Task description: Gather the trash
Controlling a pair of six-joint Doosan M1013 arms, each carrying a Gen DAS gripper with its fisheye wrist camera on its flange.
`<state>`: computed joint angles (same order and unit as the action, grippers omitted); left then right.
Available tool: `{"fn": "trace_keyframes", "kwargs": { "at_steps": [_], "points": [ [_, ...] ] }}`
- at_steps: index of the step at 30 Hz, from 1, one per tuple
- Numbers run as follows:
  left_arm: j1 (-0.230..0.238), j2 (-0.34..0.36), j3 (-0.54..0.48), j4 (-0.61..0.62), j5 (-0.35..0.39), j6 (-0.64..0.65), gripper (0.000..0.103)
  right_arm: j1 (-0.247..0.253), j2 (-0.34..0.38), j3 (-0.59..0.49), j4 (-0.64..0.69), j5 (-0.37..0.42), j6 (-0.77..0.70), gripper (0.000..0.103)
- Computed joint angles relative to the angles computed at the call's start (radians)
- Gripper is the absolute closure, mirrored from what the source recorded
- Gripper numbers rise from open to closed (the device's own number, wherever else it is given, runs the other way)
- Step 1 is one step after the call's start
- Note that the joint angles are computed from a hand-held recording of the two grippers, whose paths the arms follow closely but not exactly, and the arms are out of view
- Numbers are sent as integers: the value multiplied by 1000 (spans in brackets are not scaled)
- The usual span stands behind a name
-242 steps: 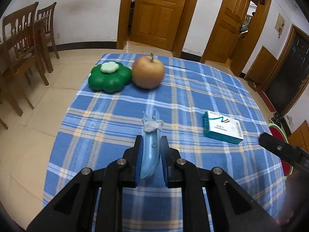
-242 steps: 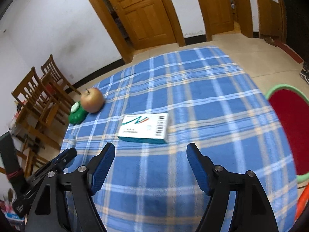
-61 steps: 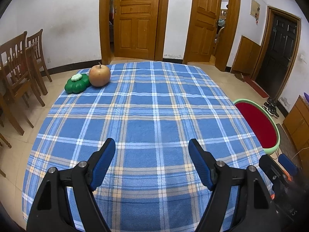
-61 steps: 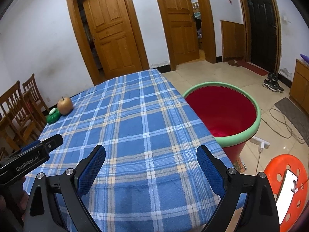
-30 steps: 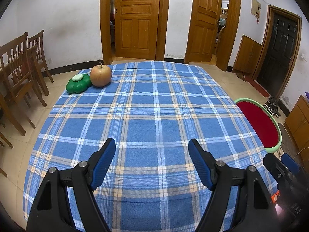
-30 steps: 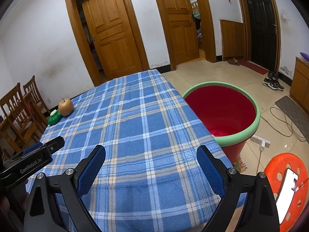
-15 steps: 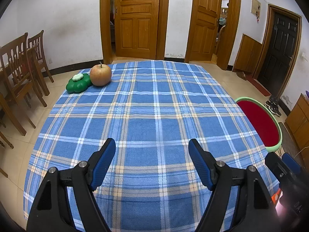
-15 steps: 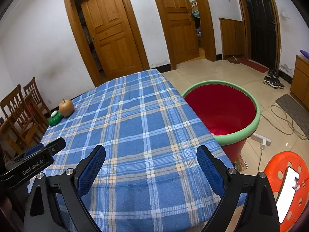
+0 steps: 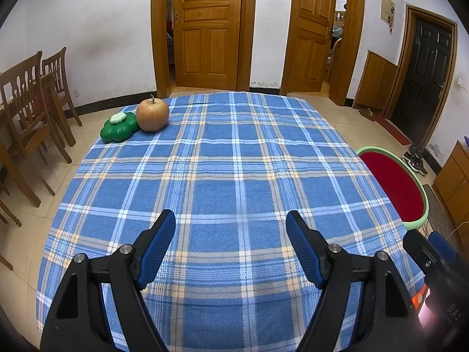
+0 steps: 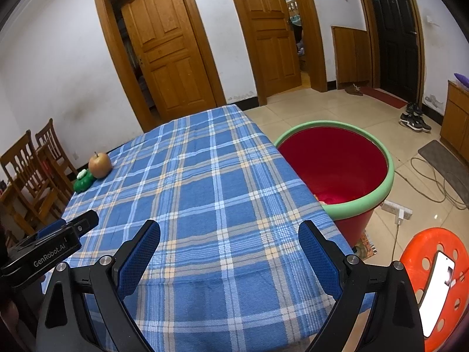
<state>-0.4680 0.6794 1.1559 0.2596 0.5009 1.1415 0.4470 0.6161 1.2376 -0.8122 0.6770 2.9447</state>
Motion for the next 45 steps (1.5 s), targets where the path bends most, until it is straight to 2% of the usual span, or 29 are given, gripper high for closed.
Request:
{"fn": "trace_keyframes", "kwargs": {
  "at_steps": [22,45],
  "points": [
    [0,-1,1,2,-1,-3,26,0,2,-3,-1,1,-3,7],
    [4,-24,29,20,-34,-31,26,10,2,-16,-28,8,1,7]
  ]
}}
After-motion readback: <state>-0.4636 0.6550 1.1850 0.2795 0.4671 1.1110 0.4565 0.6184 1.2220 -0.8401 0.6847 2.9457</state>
